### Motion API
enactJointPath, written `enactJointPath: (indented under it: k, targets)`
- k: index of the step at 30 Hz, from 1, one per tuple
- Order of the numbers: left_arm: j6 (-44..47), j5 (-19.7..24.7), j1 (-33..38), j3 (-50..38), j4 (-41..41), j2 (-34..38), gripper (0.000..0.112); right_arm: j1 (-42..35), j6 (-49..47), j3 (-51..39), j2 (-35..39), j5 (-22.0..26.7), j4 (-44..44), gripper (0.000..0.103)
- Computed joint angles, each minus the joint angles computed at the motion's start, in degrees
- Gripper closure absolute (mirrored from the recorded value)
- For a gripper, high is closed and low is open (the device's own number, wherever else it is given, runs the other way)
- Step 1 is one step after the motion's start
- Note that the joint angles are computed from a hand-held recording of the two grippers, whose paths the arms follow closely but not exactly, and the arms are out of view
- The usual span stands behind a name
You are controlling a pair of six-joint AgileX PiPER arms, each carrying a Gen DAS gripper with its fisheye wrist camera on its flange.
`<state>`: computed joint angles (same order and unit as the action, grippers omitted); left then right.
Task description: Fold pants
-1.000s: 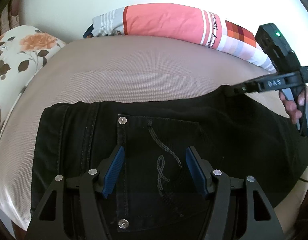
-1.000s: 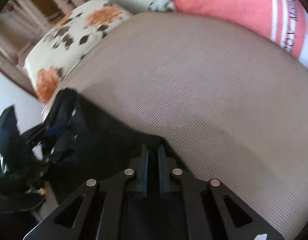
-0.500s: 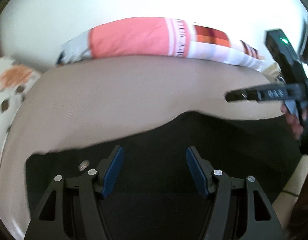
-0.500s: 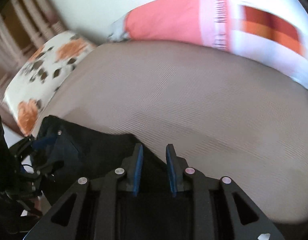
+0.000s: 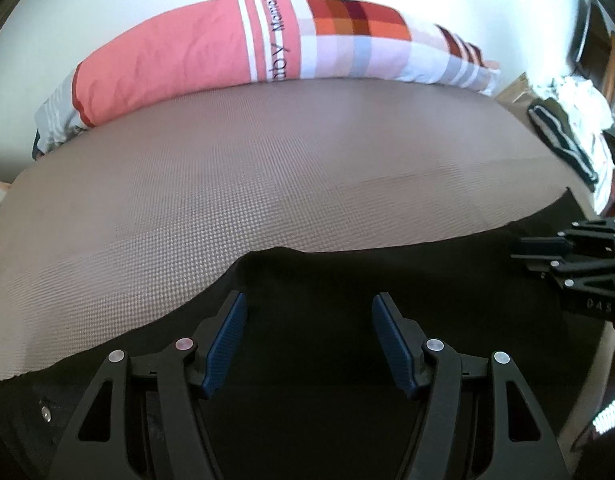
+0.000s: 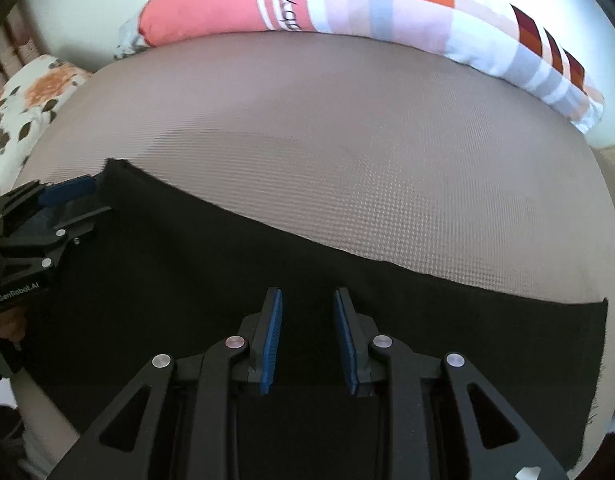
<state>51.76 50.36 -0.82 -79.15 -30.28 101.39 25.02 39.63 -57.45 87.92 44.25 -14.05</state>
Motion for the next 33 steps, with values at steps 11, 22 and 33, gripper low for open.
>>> enactJointPath:
  k: [11,22,33]
  targets:
    - [-5.6,-1.8,-0.8,0.0,3.7,0.7,0.046,-1.0,2.8,1.8,-0.2,-4.7,-2.7,0.079]
    - [2.5,-2.8,8.7,13.2,1.9,-9.4,0.046,0.8,3.8,2.6,-0.6,-5.6,-4.1,0.069]
    - [2.2,-4.1,11.6,17.1,2.3,-13.5,0.046,-4.6,0.0,11.8,-19.9,-5.7,-1.7,0.051]
